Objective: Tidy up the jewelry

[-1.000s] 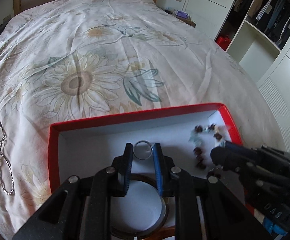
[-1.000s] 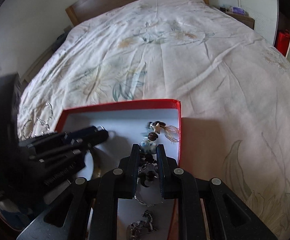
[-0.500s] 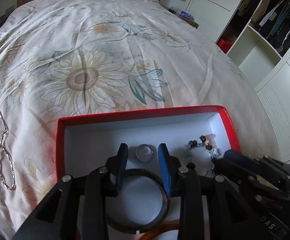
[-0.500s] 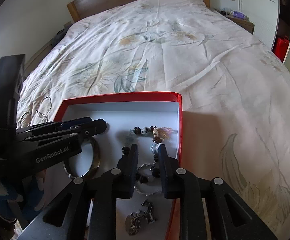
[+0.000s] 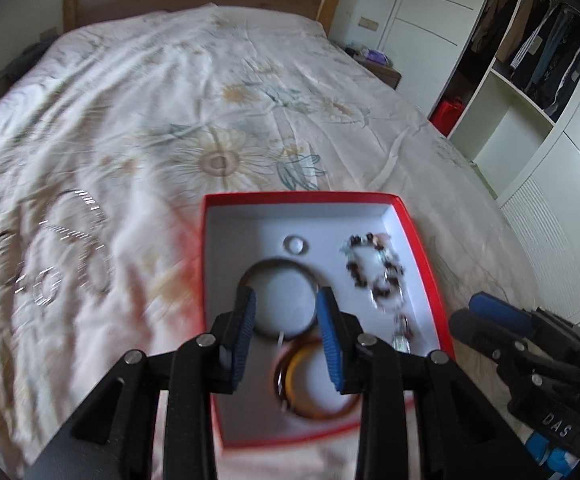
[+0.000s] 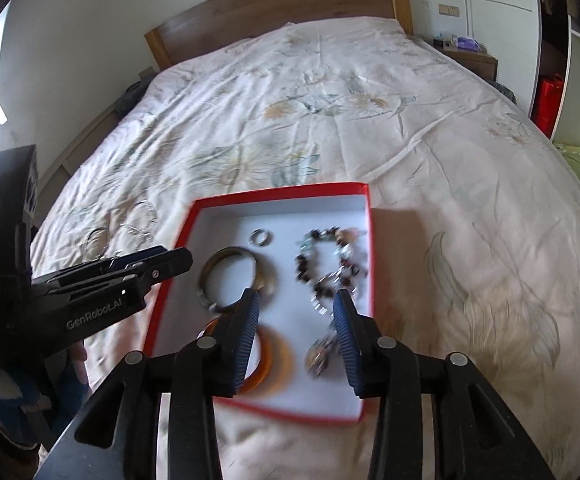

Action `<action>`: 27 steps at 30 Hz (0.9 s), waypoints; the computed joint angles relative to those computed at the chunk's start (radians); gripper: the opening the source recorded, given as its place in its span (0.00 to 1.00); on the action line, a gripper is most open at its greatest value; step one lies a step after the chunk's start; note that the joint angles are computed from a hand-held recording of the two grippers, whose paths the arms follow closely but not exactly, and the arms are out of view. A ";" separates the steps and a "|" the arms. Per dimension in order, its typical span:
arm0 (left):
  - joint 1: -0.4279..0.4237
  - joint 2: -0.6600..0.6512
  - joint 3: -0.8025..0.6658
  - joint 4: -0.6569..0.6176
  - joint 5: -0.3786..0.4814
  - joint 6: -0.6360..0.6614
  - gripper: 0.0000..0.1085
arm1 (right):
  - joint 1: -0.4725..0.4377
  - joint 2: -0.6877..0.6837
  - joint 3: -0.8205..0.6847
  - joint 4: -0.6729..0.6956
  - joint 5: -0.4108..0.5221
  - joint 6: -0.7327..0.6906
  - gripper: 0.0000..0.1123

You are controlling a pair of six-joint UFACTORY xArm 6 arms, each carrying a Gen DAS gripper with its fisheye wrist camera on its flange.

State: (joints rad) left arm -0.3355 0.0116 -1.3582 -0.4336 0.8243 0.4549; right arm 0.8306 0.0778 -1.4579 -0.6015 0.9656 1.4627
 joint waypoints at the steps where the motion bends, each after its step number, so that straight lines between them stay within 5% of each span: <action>1: 0.001 -0.041 0.036 0.022 -0.011 -0.003 0.28 | 0.021 -0.003 -0.008 -0.009 0.012 0.016 0.36; 13: 0.083 -0.451 0.315 0.131 0.003 -0.012 0.28 | 0.199 0.009 -0.103 -0.089 0.132 0.135 0.38; 27: 0.203 -0.663 0.415 0.093 0.021 0.103 0.32 | 0.358 0.074 -0.271 -0.181 0.317 0.191 0.39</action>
